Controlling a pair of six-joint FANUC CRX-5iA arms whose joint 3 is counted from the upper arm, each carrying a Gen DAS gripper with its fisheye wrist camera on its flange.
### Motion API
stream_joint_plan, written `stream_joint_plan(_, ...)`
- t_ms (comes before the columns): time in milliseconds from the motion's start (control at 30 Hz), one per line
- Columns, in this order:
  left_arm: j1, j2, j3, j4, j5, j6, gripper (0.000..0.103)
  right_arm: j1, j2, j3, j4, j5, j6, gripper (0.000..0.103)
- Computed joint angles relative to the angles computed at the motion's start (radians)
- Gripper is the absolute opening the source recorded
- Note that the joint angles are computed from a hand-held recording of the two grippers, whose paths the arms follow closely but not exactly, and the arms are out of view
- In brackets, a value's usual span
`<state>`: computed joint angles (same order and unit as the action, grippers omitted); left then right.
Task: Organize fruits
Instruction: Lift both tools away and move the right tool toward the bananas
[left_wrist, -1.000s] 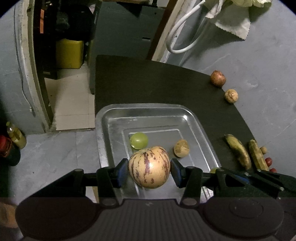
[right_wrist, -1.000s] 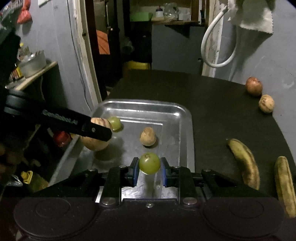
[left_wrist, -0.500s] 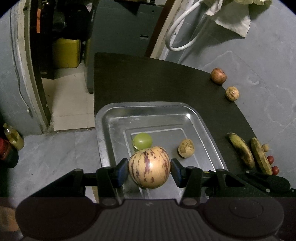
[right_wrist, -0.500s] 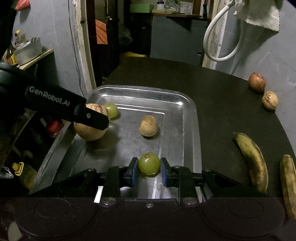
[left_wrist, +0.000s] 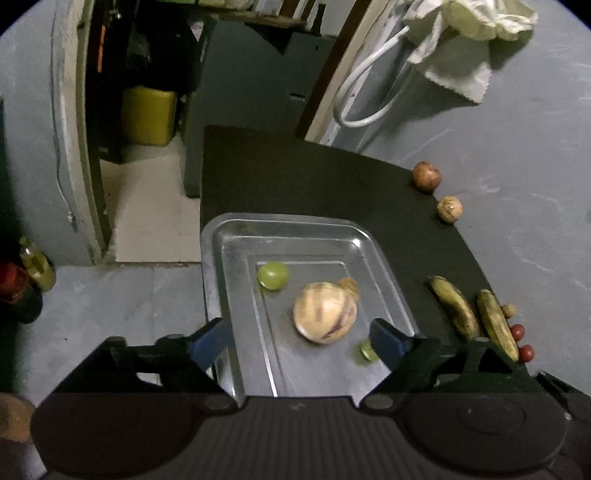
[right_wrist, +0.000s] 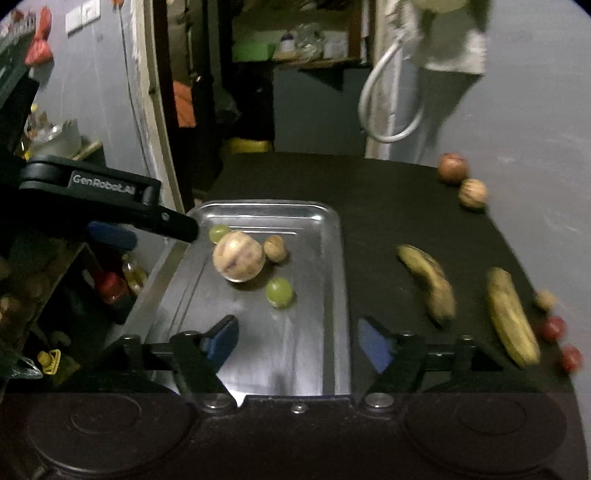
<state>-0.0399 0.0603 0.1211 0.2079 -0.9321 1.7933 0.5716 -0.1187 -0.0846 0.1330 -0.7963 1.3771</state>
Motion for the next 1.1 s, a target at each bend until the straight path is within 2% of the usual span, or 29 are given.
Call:
stream_joint_plan(67,-0.022,-0.038,-0.002,-0.039,-0.023,0.041,0.098,0.000,-0.083,-0.053,0.018,-0.010,-0.036,0.088)
stream_joint_plan(267,-0.124,-0.168,-0.012,-0.154,-0.114,0.164,0.101,0.015,-0.326,-0.164,0.092,-0.116,-0.126,0.102)
stream_joint_plan(367,-0.202,-0.208,0.005,-0.203,-0.185,0.232,0.102,0.025,-0.434,-0.192,0.124,-0.205,-0.167,0.102)
stream_joint_plan(533,-0.305,-0.228,0.038,-0.197,-0.329,0.296,0.102,0.048,-0.559,-0.201,0.174,-0.393,-0.237,0.102)
stream_joint_plan(633,-0.351,-0.205,0.097,-0.183,-0.434,0.275,0.102,0.043,-0.593,-0.174,0.161,-0.490,-0.241,0.102)
stream_joint_plan(800,-0.402,-0.156,0.206,-0.183,-0.529,0.209,0.102,0.090,-0.614,-0.131,0.219,-0.621,-0.256,0.102)
stream_joint_plan(967,-0.380,-0.102,0.287,-0.100,-0.561,0.114,0.102,0.106,-0.585,-0.054,0.287,-0.674,-0.198,0.102)
stream_joint_plan(1100,-0.363,-0.047,0.374,-0.062,-0.567,0.009,0.102,0.108,-0.534,0.017,0.354,-0.664,-0.156,0.102)
